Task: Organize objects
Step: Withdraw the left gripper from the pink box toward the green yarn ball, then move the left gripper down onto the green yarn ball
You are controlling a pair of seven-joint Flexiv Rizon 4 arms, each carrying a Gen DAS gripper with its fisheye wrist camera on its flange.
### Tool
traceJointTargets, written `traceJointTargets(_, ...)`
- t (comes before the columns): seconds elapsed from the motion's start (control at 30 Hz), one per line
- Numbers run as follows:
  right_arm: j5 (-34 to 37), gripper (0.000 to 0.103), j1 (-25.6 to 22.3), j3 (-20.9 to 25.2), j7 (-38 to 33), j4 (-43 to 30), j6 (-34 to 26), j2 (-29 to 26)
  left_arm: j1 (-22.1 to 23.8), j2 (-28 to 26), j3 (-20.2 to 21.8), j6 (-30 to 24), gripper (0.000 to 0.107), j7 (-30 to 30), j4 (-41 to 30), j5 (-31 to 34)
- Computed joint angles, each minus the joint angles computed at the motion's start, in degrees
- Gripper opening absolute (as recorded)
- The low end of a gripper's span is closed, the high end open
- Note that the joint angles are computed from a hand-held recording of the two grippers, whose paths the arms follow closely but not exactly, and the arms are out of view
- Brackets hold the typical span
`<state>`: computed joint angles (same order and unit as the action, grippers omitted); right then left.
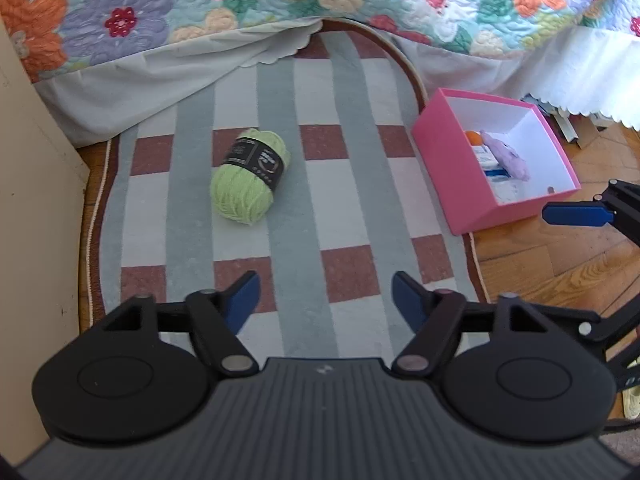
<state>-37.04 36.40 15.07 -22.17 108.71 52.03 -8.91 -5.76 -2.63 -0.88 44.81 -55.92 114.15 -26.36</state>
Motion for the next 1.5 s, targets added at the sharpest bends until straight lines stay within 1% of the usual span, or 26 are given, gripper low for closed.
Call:
traceJointTargets(0.03,-0.5,0.093,0.0,-0.2,-0.2,-0.3,0.6,-0.4,0.1,-0.2,0.1,0.6,0.08,0.3,0.1,-0.4)
traceJointTargets(0.13,-2.3,0.093,0.1,-0.9,-0.4,-0.8,2.9,-1.8,0.5,-1.1,0.1,1.7,0.081,0.1,-0.2,-0.8)
traceJointTargets(0.23,-6.0,0.093,0.3,-2.3,-0.4,-1.0,5.7,-3.3,0.9,-2.6,0.0,2.3,0.082,-0.8,-0.9,-0.8)
traceJointTargets(0.37,-16.4,0.093,0.8,-5.6,3.1,-0.6,9.7,-4.8,1.3,-5.0,-0.4,3.8,0.082,-1.9,-2.0,-0.2)
traceJointTargets(0.4,-18.9,0.093,0.8,-6.3,4.2,-0.7,10.2,-5.4,1.5,-5.5,-0.7,4.3,0.082,-1.1,-2.1,-1.0)
traceJointTargets(0.47,-21.5,0.093,0.6,-7.0,5.1,-1.4,10.6,-6.6,1.8,-6.6,-1.2,5.0,0.082,0.7,-2.4,-2.4)
traceJointTargets(0.5,-21.6,0.093,0.3,-7.1,5.3,-1.7,11.3,-7.3,1.8,-6.9,-1.4,5.8,0.082,1.3,-2.5,-2.9)
traceJointTargets(0.53,-22.3,0.093,0.5,-7.6,6.4,-2.3,10.6,-8.0,1.9,-7.3,-1.7,6.4,0.083,2.2,-2.6,-3.7)
traceJointTargets(0.6,-19.8,0.093,0.2,-7.2,4.3,-3.7,9.8,-9.5,2.1,-8.0,-2.2,8.2,0.082,3.6,-2.6,-5.7)
traceJointTargets(0.67,-19.0,0.093,0.2,-7.8,3.7,-4.6,10.6,-11.0,1.9,-8.8,-2.8,12.4,0.083,5.0,-2.1,-7.9)
traceJointTargets(0.7,-19.6,0.093,0.3,-8.5,4.4,-4.8,11.5,-11.7,1.7,-9.5,-2.8,13.8,0.082,4.6,-2.5,-7.6)
traceJointTargets(0.77,-20.6,0.093,0.1,-9.8,5.9,-5.0,14.1,-13.1,2.0,-10.9,-3.0,14.0,0.083,3.3,-3.9,-7.3)
traceJointTargets(0.8,-18.3,0.093,-0.6,-9.2,4.0,-5.8,14.8,-14.2,2.4,-11.7,-3.4,13.6,0.082,3.4,-4.4,-8.4)
traceJointTargets(0.87,-15.3,0.093,-0.4,-9.5,2.5,-6.9,14.8,-15.8,2.5,-13.0,-3.4,13.7,0.083,0.8,-5.3,-8.3)
traceJointTargets(0.93,-18.7,0.093,1.1,-12.5,5.0,-6.7,16.8,-16.7,2.8,-14.1,-3.8,14.2,0.082,-1.0,-5.7,-9.1)
traceJointTargets(1.07,-23.3,0.093,2.1,-15.6,7.1,-7.6,19.7,-18.6,3.5,-16.1,-4.9,14.8,0.082,-2.1,-5.5,-11.2)
traceJointTargets(1.1,-24.1,0.093,2.3,-16.0,7.4,-8.0,19.8,-19.1,3.6,-16.6,-5.0,15.3,0.082,-2.1,-5.4,-11.2)
traceJointTargets(1.2,-23.2,0.093,3.0,-15.6,4.4,-10.2,14.8,-20.7,4.4,-18.2,-5.9,17.4,0.081,-2.2,-5.3,-13.1)
traceJointTargets(1.3,-28.4,0.093,3.3,-17.9,8.9,-10.3,17.4,-21.6,5.2,-19.4,-6.2,17.8,0.081,-3.0,-5.9,-13.8)
traceJointTargets(1.4,-29.8,0.093,2.6,-18.0,9.0,-11.3,19.2,-23.2,6.8,-19.8,-8.3,19.7,0.081,0.5,-4.9,-17.8)
traceJointTargets(1.5,-30.3,0.093,2.1,-18.1,6.7,-12.4,21.2,-24.7,7.8,-20.2,-10.3,21.1,0.081,4.6,-4.2,-22.9)
